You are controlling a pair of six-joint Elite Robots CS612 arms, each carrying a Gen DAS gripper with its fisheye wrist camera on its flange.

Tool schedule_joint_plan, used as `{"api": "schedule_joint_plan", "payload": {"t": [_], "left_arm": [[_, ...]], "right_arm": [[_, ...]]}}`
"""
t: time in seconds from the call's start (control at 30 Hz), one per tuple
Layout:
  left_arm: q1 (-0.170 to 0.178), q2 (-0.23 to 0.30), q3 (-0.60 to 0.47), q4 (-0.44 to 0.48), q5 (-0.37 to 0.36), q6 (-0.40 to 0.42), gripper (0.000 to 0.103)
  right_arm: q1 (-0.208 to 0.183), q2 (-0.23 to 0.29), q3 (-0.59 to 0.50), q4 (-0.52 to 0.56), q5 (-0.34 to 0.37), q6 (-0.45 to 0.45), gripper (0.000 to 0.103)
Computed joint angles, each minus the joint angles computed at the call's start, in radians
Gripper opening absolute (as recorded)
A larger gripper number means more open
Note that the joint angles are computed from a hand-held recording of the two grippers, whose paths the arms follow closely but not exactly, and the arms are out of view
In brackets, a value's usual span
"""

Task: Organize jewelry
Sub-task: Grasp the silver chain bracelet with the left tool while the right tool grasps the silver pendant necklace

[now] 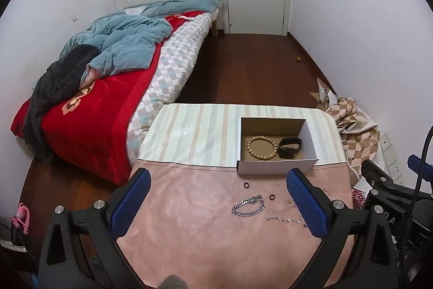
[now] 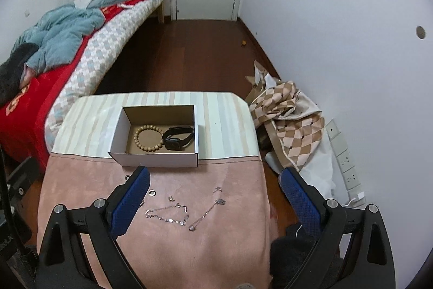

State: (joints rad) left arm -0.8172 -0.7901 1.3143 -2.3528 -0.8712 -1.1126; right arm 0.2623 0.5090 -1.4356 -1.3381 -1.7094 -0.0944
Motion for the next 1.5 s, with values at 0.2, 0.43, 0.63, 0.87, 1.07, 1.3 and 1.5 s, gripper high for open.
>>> {"api": "schedule_joint_plan", "payload": {"t": [0.2, 0.43, 0.63, 0.87, 1.07, 1.3, 1.5], "left_arm": [[-0.02, -0.007, 0.004, 0.035, 0.006, -0.046, 0.102], [-0.009, 0.052, -0.041, 0.123, -0.069, -0.134, 0.102], [0.025, 0.132, -0.101, 0.181, -0.178, -0.124, 0.102], [0.082, 0.187, -0.098, 0.093, -0.331, -0.114, 0.102], [0.123, 0.235, -0.158, 0.08, -0.482, -0.053, 0.085], [0.124, 0.271, -0.19, 0.059, -0.525, 0.027, 0.084], [0.091, 0.266, -0.155, -0.031, -0.408, 0.08, 0.055]], "right_arm": [[-0.018, 0.021, -0.064, 0.035, 0.045, 0.001, 0.099], [-0.048, 0.053, -0.053, 0.131, 0.115, -0.049, 0.098], [-0.074, 0.078, 0.011, 0.224, 0.163, -0.025, 0.075], [-0.081, 0.109, 0.071, 0.201, 0.206, 0.064, 0.06], [-0.079, 0.082, 0.127, 0.205, 0.172, 0.144, 0.054], [-0.1, 0.07, 0.143, 0.201, 0.169, 0.207, 0.054], [-0.125, 0.099, 0.12, 0.151, 0.23, 0.233, 0.054]]}}
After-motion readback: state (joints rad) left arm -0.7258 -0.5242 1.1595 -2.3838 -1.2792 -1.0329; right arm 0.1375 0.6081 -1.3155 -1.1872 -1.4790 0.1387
